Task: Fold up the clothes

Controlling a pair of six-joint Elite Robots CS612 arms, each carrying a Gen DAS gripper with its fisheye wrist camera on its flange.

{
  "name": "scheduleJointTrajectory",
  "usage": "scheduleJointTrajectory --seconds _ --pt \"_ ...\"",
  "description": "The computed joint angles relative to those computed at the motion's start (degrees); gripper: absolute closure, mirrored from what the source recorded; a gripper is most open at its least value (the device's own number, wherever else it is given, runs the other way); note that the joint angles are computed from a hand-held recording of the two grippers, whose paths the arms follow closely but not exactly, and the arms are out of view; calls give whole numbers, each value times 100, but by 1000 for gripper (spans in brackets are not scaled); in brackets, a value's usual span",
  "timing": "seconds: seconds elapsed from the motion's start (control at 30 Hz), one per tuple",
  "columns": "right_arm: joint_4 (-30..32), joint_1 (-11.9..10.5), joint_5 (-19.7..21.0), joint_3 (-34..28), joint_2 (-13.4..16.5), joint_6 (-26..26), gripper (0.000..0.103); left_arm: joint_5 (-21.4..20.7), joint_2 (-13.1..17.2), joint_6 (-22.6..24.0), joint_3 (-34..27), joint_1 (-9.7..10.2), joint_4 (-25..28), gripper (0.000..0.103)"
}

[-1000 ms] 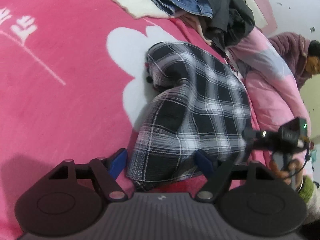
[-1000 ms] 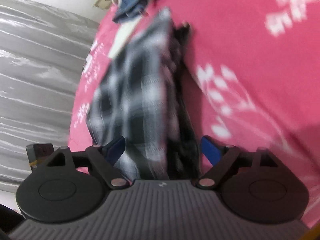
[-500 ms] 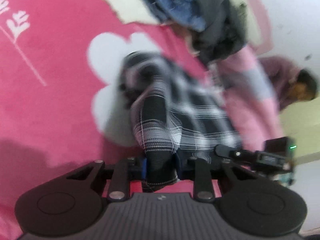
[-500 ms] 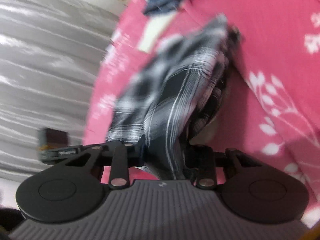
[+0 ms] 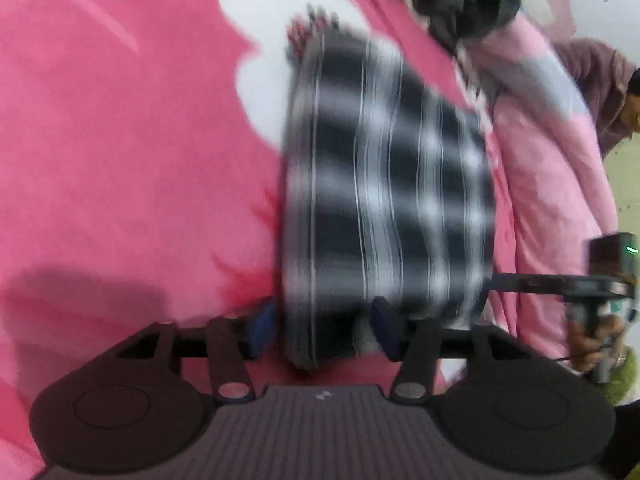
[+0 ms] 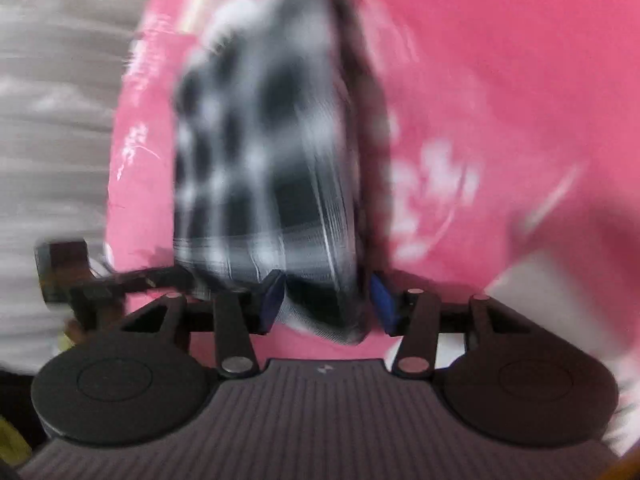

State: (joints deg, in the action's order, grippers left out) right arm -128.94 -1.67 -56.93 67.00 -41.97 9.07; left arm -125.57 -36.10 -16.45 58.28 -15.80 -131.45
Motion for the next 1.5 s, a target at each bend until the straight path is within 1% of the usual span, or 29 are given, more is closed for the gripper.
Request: scheduleJointTrajectory --seconds 0.03,0.1,0.17,0.2,0.27,0.33,0.43,0.47,0.5,0.53,0.6,0.67,0.73,0.8,0.87,0.93,0.97,1.03,1.1,1.13,1.17,1.27,1.4,1.47,1.5 --pt "-182 9 -153 -6 -75 -188 53 46 29 -28 -47 2 -74 45" --pt "-855 55 -208 -61 -105 -407 51 100 113 -80 -184 -4 -154 45" --pt "-1253 80 -85 -256 2 -753 46 159 182 -104 -275 -20 -286 45" --pt "-1301 151 -120 -474 119 -906 44 218 210 -104 -283 -47 -414 45" --pt "-1054 312 -265 -1003 376 -1505 42 364 314 -234 -402 -100 -541 46" --pt "-622 476 -503 -1605 679 -2335 42 364 454 -424 -563 -113 -681 46" --pt "-2 645 -757 -2459 1139 -3289 42 366 623 -654 -757 -112 -996 46" --pt "202 677 -799 -2779 1308 -3379 43 383 698 -703 -864 -110 -1059 46" --pt "298 683 -813 -2968 1401 -3330 43 355 803 -796 -1024 -105 -1080 46" --pt "289 668 -779 -3081 1474 -3144 43 245 930 -895 -1217 -87 -1059 46" --pt "166 588 -648 -3038 1489 -2618 43 -29 1207 -1112 -1640 -44 -979 45" --pt "-219 516 -634 -2620 1308 -2113 43 -299 1480 -1298 -2058 -11 -962 43" --pt "-769 421 -703 -2099 1098 -1601 43 -527 1760 -1436 -2498 10 -912 42" --pt "-1297 313 -780 -1598 905 -1059 43 -699 1948 -1648 -2748 24 -1070 42" --pt "-1724 210 -900 -1164 751 -468 43 -752 2037 -1846 -2810 19 -1355 42" --pt "-1924 123 -931 -863 679 132 43 -767 2095 -2023 -2825 13 -1640 44" --pt "-1918 79 -867 -776 676 397 43 -739 2087 -2088 -2774 10 -1775 47" --pt "-1825 15 -545 -779 794 781 42 -660 2062 -2173 -2685 7 -1938 56" --pt "-1748 -14 -210 -899 947 1040 45 -548 2006 -2258 -2562 2 -2088 70" --pt "-1715 -28 -44 -964 1027 1168 45 -493 1968 -2294 -2487 2 -2182 73" --pt "-1735 -25 18 -1001 1064 1198 47 -452 1924 -2294 -2410 9 -2274 75" --pt "-1785 5 18 -1054 1082 1016 54 -374 1820 -2279 -2254 27 -2562 78" --pt "-1955 30 133 -1141 1124 1091 59 -288 1764 -2372 -2238 76 -2868 79" --pt "-2091 40 300 -1256 1192 1116 63 -114 1744 -2308 -2261 99 -2938 79" --pt "-2133 53 360 -1320 1229 1091 64 -70 1769 -2223 -2333 112 -2869 78"
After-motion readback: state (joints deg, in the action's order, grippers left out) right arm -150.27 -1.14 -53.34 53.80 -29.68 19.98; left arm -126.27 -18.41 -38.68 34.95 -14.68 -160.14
